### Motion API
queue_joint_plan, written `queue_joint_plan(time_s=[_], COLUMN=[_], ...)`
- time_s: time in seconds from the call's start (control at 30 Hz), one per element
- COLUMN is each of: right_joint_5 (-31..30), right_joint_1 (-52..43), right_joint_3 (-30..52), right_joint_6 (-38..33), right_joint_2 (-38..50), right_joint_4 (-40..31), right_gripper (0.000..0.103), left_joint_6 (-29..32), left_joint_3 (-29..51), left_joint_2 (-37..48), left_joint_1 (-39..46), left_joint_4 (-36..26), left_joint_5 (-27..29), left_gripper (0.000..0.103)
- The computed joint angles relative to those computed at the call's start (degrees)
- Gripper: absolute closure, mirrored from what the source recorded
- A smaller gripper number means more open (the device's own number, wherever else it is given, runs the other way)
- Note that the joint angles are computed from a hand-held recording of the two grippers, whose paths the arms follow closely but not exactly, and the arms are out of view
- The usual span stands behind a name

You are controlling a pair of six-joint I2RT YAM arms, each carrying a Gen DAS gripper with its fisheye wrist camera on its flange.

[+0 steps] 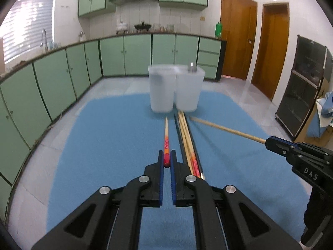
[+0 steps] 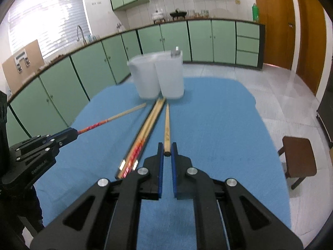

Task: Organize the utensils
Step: 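Lift both chopsticks over the white holder and lower them in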

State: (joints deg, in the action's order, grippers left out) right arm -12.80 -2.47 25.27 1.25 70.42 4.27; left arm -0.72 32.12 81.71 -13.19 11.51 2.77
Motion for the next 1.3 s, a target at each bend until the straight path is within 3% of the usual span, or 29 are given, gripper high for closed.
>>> queue_joint_plan(time_s=[0.37,0.53,0.73,1.0,1.3], right_joint_5=[-4.8,-5.9,-6.0,-4.9,-4.2], right_joint_1=[-3.1,-3.0,-2.2,-1.3,-1.5], right_joint_3=[10.8,17.6,27.0,36.1,54.3], right_joint_6=[-1.9,-3.0,-3.6,-5.6,-3.6], right_joint_2=[-2.9,0.1,6.4,8.6,17.9], right_joint_4=[-8.0,-11.2,-16.1,-19.4,-20.3], right_gripper=[0.097,0.097,0.097,0.097,0.097], left_joint_6=[2.0,1.9,2.6,2.8,2.0], left_joint_3=[6.8,11.8,16.7,22.2,37.2], left_joint_2=[-5.3,-3.7,-0.4,1.5,6.9], left_joint_1=[3.0,4.2,4.1,3.6,2.7], left_joint_4=[-4.6,-7.0,-8.4,-9.5,-10.8], left_joint_5=[3.3,6.4,7.5,7.8,7.9], left_gripper=[0.097,0.097,0.097,0.097,0.097])
